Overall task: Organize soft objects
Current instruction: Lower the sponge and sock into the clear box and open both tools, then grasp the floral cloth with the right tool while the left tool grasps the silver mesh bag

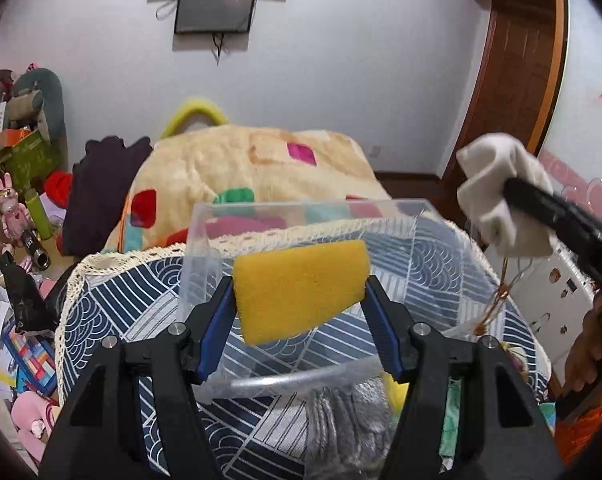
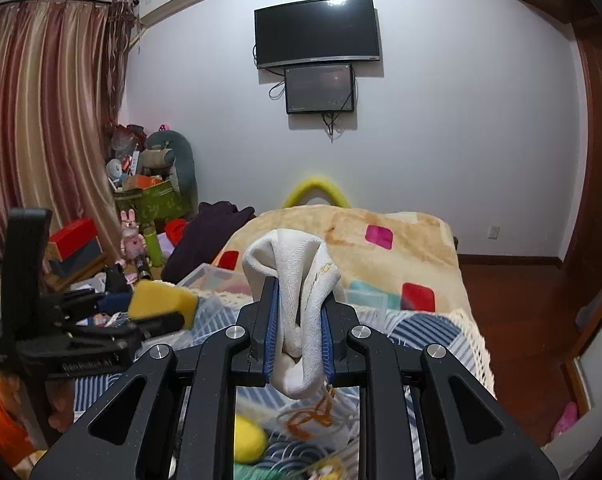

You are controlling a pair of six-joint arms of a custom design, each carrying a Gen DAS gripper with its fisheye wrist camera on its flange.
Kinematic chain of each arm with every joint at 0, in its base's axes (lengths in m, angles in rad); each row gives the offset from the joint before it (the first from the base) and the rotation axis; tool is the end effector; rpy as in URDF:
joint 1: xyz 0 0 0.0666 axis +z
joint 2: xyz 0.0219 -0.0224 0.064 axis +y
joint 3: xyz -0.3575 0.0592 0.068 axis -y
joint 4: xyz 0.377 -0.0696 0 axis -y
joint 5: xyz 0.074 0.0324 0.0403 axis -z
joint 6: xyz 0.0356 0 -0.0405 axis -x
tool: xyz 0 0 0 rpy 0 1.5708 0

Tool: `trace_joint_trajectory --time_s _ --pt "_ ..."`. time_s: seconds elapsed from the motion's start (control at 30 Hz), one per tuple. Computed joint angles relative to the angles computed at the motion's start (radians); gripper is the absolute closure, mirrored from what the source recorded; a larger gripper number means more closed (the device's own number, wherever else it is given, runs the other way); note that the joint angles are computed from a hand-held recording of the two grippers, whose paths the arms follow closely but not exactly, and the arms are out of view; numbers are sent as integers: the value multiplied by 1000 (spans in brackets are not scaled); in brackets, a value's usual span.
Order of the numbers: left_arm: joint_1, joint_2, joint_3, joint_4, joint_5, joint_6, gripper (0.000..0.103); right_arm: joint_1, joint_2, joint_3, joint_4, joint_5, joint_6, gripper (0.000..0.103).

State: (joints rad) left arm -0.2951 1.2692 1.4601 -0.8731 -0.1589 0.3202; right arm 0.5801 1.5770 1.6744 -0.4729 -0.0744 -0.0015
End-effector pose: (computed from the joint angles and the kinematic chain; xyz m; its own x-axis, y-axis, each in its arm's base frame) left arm 0.4181 -0.1216 0.4947 -0.6260 -0.1345 -0.7681 -0.0288 0.9883 -0.1496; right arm 0.4748 0.3138 0.4840 -0.3077 -0.1998 -0.9303 -0.6040 0.7965 0.0287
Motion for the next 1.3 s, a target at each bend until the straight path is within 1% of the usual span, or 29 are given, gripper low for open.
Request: trace_joint_trajectory --time_s 0.13,0.23,0.33,0.4,0.47,0.5,0.57,0.6,0.67,0.73,0.8,0.9,1.0,1.13,1.3 --pt "5 52 39 -39 3 -13 41 4 57 75 -57 15 36 86" --pt "4 83 63 -67 -2 -28 41 7 111 140 -136 15 75 86" --pt "-1 100 74 -81 -18 -45 41 16 166 204 -236 26 126 86" --pt "-4 107 78 -88 -34 -52 39 12 188 231 -284 19 139 86" --pt "-3 110 78 -93 -24 -51 38 9 202 243 -321 11 138 86" --pt "-3 110 78 -98 -17 -47 36 5 208 254 -336 4 137 86" --pt "-3 109 78 -101 -17 -42 31 -4 215 261 -368 -23 131 84" --pt "-2 109 77 -101 -18 -41 28 -5 222 274 -384 -25 135 80" --pt "-4 105 77 -100 -16 -40 28 -5 224 279 -402 -25 149 73" --pt "-3 98 76 -101 -13 -38 26 -5 218 272 -404 -27 158 60" --pt "-2 85 68 -94 -7 -29 22 -6 194 240 -371 -22 160 53" --pt "-2 59 58 -90 -6 -22 19 -8 171 221 -341 -32 148 51" --pt "-2 29 47 -80 -15 -7 8 -8 136 189 -297 -30 130 48" --pt "-7 -19 22 -66 -33 17 7 -3 55 96 -192 -2 114 37" --pt "-22 -82 -22 -47 -56 32 4 3 -23 -4 -95 16 107 34"
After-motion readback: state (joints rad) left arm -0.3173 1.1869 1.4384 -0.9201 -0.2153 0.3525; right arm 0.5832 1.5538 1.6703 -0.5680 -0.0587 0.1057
